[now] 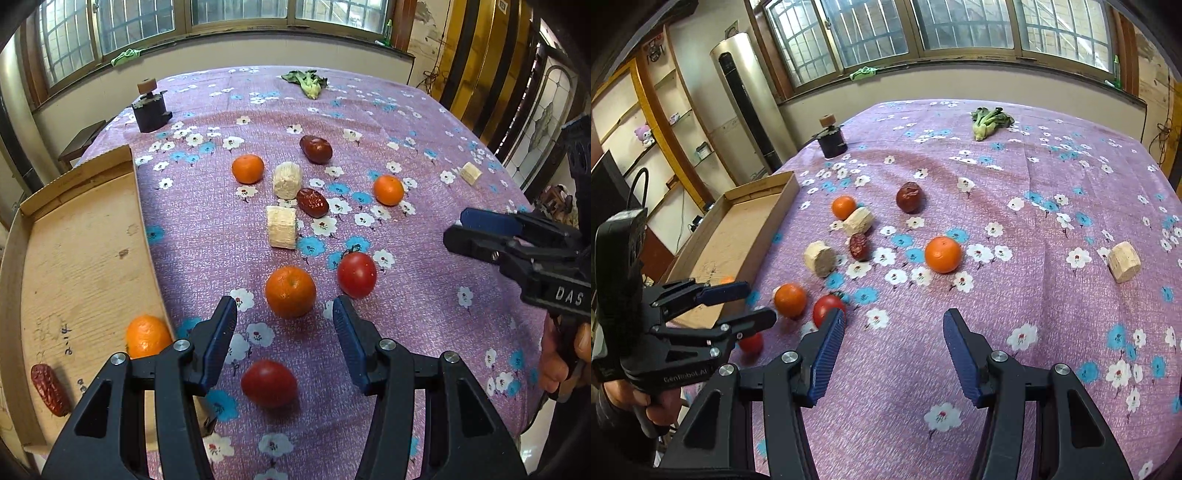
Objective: Organize fruits
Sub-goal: 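Move left tool toward an orange while right tool approaches another orange, then close left tool on the orange while right tool grasps its orange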
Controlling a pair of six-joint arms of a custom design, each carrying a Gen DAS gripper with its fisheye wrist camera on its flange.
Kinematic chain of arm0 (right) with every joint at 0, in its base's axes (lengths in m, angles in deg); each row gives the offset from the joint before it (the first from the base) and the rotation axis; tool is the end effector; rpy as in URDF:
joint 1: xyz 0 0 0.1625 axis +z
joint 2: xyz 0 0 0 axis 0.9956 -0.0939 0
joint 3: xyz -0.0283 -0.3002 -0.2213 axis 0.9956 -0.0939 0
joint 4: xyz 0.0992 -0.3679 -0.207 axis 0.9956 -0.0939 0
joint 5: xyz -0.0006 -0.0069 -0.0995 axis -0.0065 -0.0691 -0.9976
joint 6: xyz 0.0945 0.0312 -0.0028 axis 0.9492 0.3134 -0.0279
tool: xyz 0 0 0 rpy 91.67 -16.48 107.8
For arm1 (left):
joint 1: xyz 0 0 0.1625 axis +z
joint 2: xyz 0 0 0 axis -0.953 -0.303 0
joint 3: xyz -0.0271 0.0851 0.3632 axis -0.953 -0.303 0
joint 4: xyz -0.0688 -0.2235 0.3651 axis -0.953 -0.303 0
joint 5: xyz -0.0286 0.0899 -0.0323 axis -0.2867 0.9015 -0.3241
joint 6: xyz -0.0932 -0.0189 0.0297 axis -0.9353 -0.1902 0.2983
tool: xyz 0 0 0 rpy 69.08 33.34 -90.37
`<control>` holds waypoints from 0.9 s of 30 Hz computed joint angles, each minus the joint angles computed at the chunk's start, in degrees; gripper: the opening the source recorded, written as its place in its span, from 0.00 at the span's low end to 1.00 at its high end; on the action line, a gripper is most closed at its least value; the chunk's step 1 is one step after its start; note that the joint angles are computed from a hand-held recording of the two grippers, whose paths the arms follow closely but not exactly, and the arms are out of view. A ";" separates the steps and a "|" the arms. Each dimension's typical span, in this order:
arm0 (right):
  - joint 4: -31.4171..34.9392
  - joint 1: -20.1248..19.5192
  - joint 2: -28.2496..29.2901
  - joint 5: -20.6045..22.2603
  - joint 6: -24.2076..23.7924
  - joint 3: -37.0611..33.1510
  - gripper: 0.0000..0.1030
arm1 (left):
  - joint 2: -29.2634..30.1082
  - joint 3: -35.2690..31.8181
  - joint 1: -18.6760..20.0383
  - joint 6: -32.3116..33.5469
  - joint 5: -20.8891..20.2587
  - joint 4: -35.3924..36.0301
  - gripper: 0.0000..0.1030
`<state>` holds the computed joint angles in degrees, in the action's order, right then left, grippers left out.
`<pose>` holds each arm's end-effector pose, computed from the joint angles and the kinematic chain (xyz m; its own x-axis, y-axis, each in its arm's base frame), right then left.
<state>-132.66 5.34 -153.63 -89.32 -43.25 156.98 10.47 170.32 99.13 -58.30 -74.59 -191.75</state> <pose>0.0942 -0.3079 0.2689 -0.8464 -0.0384 0.5311 -0.3607 0.7750 -0.5189 -0.2974 -0.3614 0.0399 -0.6306 0.5368 -0.5606 0.6911 0.7170 -0.0909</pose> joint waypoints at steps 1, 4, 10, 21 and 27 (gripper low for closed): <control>-0.60 -0.33 0.93 -0.03 0.01 -0.43 0.55 | 0.43 -0.23 0.23 0.18 -0.09 -0.22 0.51; -2.21 -1.18 3.65 -0.10 -0.28 -1.69 0.55 | 1.92 -1.12 0.99 0.92 -0.24 -0.58 0.51; -7.59 -2.29 11.24 -1.79 -1.31 -4.75 0.54 | 4.74 -2.84 2.50 1.77 -1.17 -0.67 0.51; -16.92 -4.33 22.99 -5.49 -4.45 -8.85 0.33 | 6.51 -3.42 3.35 3.44 0.67 -3.07 0.30; -13.62 -3.97 17.53 -1.95 -1.91 -6.22 0.32 | 5.11 -2.34 3.31 4.19 -0.71 -4.56 0.29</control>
<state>-146.28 1.37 -136.10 -91.27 -45.17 150.75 15.58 167.99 102.44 -54.11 -75.30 -196.31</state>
